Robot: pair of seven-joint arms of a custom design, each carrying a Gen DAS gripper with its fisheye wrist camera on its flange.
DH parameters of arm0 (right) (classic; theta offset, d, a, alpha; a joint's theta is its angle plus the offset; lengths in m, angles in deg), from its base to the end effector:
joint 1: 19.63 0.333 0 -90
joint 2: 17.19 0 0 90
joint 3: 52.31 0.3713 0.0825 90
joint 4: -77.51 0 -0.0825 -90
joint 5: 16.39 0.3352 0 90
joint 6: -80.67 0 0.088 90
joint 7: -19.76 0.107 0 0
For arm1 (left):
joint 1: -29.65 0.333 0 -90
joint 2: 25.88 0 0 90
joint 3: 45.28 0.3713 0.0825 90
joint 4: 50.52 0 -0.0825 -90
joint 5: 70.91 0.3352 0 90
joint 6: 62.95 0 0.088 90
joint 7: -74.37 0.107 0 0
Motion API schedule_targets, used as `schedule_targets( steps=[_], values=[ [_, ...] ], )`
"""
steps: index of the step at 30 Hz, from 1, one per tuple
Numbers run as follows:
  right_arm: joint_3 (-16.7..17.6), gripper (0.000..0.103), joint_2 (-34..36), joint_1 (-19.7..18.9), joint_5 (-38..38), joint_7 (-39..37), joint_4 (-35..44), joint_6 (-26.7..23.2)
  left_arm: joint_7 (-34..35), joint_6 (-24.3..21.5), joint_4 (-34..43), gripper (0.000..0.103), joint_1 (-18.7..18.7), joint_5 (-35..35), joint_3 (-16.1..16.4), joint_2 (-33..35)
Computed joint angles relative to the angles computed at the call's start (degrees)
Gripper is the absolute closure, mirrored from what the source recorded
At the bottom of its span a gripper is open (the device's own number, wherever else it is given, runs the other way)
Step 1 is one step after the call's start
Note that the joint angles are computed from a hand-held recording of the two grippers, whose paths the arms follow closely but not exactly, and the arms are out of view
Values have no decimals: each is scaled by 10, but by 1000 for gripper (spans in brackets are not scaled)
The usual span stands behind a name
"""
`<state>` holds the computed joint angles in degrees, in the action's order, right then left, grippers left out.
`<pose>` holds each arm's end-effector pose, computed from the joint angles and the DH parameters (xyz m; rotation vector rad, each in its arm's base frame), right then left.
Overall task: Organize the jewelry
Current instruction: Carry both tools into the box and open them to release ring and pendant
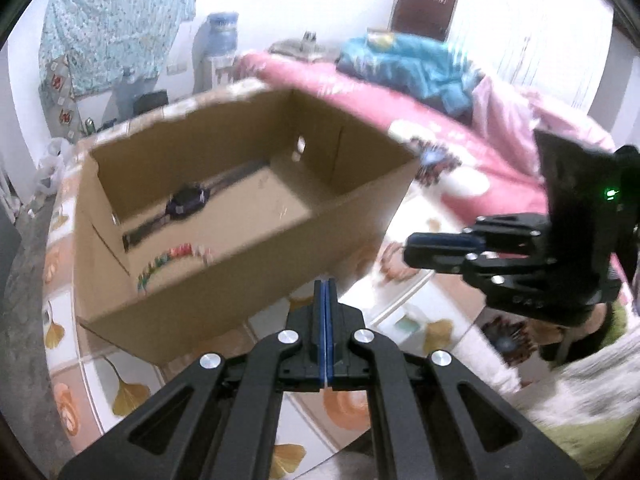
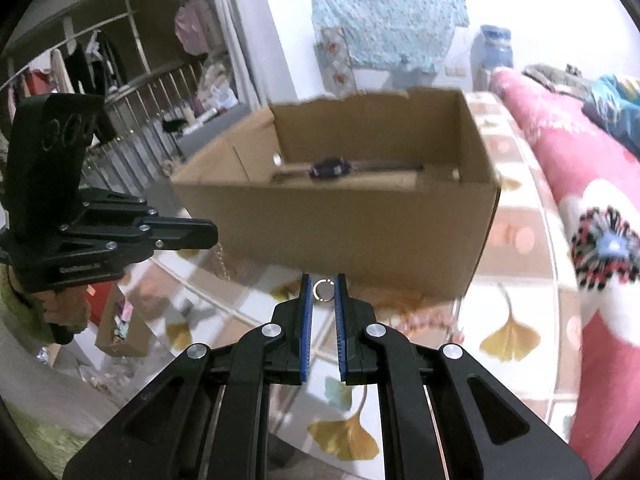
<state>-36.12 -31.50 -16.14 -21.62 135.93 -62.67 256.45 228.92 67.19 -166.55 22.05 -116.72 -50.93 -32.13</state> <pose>0.4159 0.1704 0.5764 -1.6503 1.6535 -0.5328 0.4891 -0.1364 0.6122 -0.8840 2.6973 -1.1237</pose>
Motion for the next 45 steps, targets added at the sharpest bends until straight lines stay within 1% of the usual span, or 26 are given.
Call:
schedule_targets(
  steps=[3, 4, 5, 6, 7, 9, 10, 11, 12, 13, 14, 15, 16, 17, 18, 19, 20, 22, 23, 24, 26, 30, 33, 36, 43, 45],
  values=[
    [-39, 94, 2, 36, 22, -49, 24, 9, 14, -32, 39, 103, 2, -41, 10, 1],
    [-47, 94, 4, 44, 30, -65, 32, 12, 15, -41, 52, 103, 4, -49, 11, 5],
    [-63, 94, 9, 58, 41, -92, 48, 13, 11, -48, 69, 103, 6, -54, 11, 12],
    [-70, 94, 12, 66, 51, -109, 57, 12, 5, -53, 83, 103, 9, -54, 9, 19],
    [-89, 94, 19, 86, 70, -139, 74, 8, -10, -56, 107, 103, 11, -50, 5, 34],
    [-123, 94, 35, 120, 115, -201, 108, -7, -24, -47, 133, 103, 14, -39, -6, 52],
    [-135, 94, 46, 129, 135, -231, 130, -22, -41, -41, 152, 103, 15, -22, -13, 68],
    [-150, 94, 59, 141, 164, -269, 155, -43, -57, -48, 173, 103, 17, -11, -18, 85],
    [-162, 94, 71, 151, 201, -308, 177, -63, -81, -64, 204, 103, 20, 3, -24, 111],
    [-171, 94, 88, 155, 236, -341, 205, -93, -100, -69, 223, 103, 24, 18, -31, 126],
    [-175, 94, 106, 152, 263, -363, 236, -131, -132, -77, 251, 103, 24, 45, -37, 150],
    [-176, 94, 127, 142, 274, -369, 269, -170, -152, -85, 271, 103, 26, 63, -44, 168],
    [-172, 94, 140, 132, 275, -367, 290, -197, -187, -98, 304, 103, 24, 90, -49, 196],
    [-170, 94, 164, 121, 278, -366, 325, -242, -211, -111, 327, 103, 25, 108, -53, 215],
    [-168, 94, 184, 109, 276, -356, 355, -277, -242, -130, 363, 103, 30, 136, -68, 244],
    [-164, 94, 199, 101, 271, -346, 375, -302, -257, -137, 379, 103, 23, 148, -62, 257],
    [-163, 94, 225, 92, 271, -334, 411, -346, -279, -147, 404, 103, 19, 173, -64, 277],
    [-160, 94, 259, 79, 271, -316, 455, -394, -310, -170, 444, 103, 16, 206, -71, 308],
    [-158, 94, 270, 75, 269, -311, 466, -408, -328, -193, 472, 103, 16, 219, -76, 328],
    [-158, 94, 288, 72, 261, -302, 489, -430, -337, -204, 485, 103, 17, 230, -81, 338],
    [-156, 94, 306, 70, 250, -291, 515, -453, -353, -211, 507, 103, 14, 259, -88, 356],
    [-153, 94, 329, 64, 244, -283, 546, -484, -376, -227, 537, 103, 16, 287, -102, 379],
    [-152, 91, 340, 59, 248, -281, 563, -497, -392, -231, 555, 103, 14, 303, -105, 393],
    [-152, 90, 343, 56, 251, -280, 565, -498, -409, -261, 592, 103, 13, 310, -109, 415],
    [-152, 89, 336, 51, 261, -279, 554, -484, -420, -274, 610, 102, 13, 318, -112, 425],
    [-153, 89, 330, 51, 260, -278, 548, -478, -421, -270, 608, 102, 12, 321, -112, 423]
  ],
)
